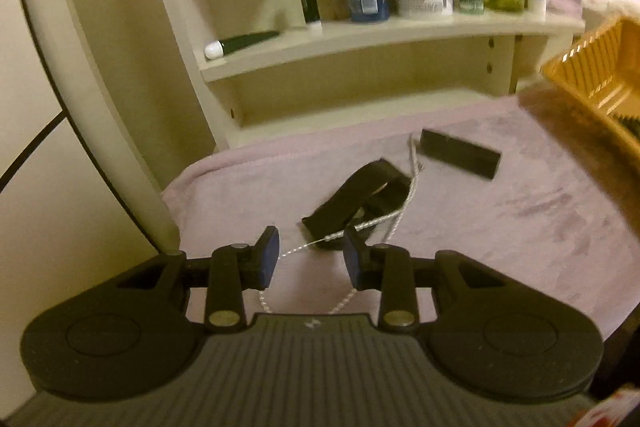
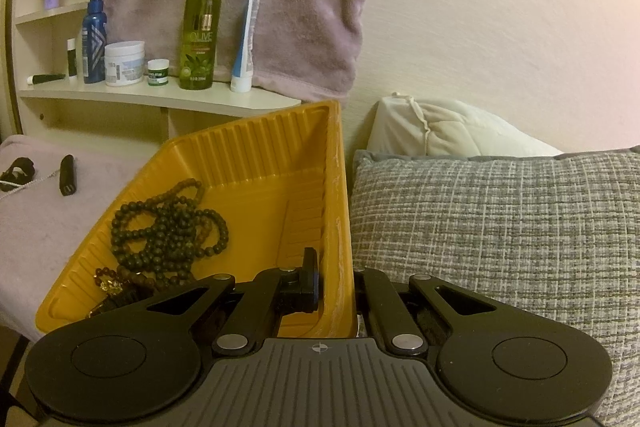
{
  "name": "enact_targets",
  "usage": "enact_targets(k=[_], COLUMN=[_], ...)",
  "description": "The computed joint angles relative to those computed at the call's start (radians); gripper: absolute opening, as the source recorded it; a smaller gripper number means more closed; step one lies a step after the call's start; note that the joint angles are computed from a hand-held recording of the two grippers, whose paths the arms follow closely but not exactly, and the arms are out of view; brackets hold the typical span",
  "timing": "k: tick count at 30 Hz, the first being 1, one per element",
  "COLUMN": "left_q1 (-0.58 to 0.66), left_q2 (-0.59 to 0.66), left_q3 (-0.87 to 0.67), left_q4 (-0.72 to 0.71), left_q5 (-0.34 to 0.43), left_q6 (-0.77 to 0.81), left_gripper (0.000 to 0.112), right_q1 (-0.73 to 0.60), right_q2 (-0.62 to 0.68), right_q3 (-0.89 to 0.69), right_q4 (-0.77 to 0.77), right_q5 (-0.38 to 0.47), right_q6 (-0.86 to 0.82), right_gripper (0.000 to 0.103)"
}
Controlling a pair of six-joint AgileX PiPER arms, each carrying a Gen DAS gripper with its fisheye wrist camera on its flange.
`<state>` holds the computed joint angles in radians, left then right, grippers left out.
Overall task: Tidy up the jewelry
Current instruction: 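Move the open left tool back to the pearl necklace, then grasp the pearl necklace strand with the left tool and pull it free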
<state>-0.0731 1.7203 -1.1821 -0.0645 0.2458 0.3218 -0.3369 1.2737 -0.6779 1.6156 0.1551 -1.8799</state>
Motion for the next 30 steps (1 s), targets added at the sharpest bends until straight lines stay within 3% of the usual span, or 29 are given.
enact_targets(k=[7,13,16,17,20,30], left_q1=[0.029,0.088,0.107,0.109,0.084,0.123], left_q2=[0.059,0.079,0.096,0.101,0.094,-0.011], left_q3=[-0.039,-0.066,-0.114,-0.129,-0.120,-0.106], left_q4=[0.098,-0.213,-0.290,-0.315,-0.244,-0.458], left_q5=[-0.007,0.047,0.127,0.158,0.145,0.180], left_q6=[-0.019,0.338,0.393,0.419,0.377,0.558], left_gripper=[0.031,0.032,0.019,0.008,0.000,0.000], right_q1=[-0.008,-0.002,-0.004,-0.004,-0.004,-0.005], right_q2=[0.007,0.015,0.016,0.016,0.016,0.008], right_q3=[-0.005,-0.012,-0.014,-0.014,-0.014,-0.013], right_q4=[-0.025,-0.065,-0.069,-0.073,-0.071,-0.049], right_q5=[0.006,-0.019,-0.018,-0.017,-0.017,-0.007], right_q6=[0.020,0.059,0.063,0.067,0.064,0.044], right_gripper=[0.003,0.003,0.003,0.003,0.003,0.003])
